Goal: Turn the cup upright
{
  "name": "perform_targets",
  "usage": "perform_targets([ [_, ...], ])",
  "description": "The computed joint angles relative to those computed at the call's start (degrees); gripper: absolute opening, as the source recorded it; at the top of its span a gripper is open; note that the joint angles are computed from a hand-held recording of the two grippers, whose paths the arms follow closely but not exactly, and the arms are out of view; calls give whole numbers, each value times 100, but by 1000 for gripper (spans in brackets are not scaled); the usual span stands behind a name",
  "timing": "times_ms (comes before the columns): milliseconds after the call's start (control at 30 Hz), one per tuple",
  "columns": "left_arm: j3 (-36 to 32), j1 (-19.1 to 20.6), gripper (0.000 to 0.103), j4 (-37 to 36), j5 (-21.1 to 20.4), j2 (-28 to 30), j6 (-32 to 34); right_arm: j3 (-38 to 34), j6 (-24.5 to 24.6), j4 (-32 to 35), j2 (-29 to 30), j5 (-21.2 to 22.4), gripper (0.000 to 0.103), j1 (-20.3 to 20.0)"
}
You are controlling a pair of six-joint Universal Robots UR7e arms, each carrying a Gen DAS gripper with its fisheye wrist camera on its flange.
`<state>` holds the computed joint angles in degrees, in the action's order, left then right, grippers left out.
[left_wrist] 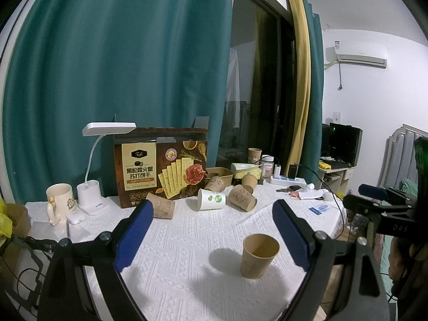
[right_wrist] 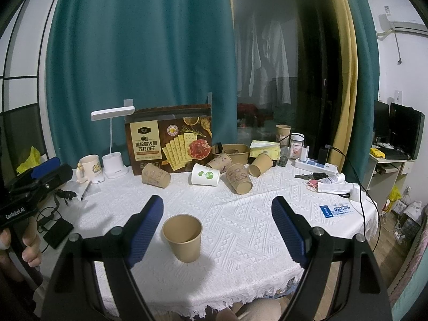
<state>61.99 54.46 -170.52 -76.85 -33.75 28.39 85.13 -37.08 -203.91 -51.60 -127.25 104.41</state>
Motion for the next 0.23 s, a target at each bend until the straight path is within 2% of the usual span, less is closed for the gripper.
perform_targets([
  [233, 106, 16, 91, -74, -89, -40, 51, -9, 14, 14, 7, -5, 81, 0],
])
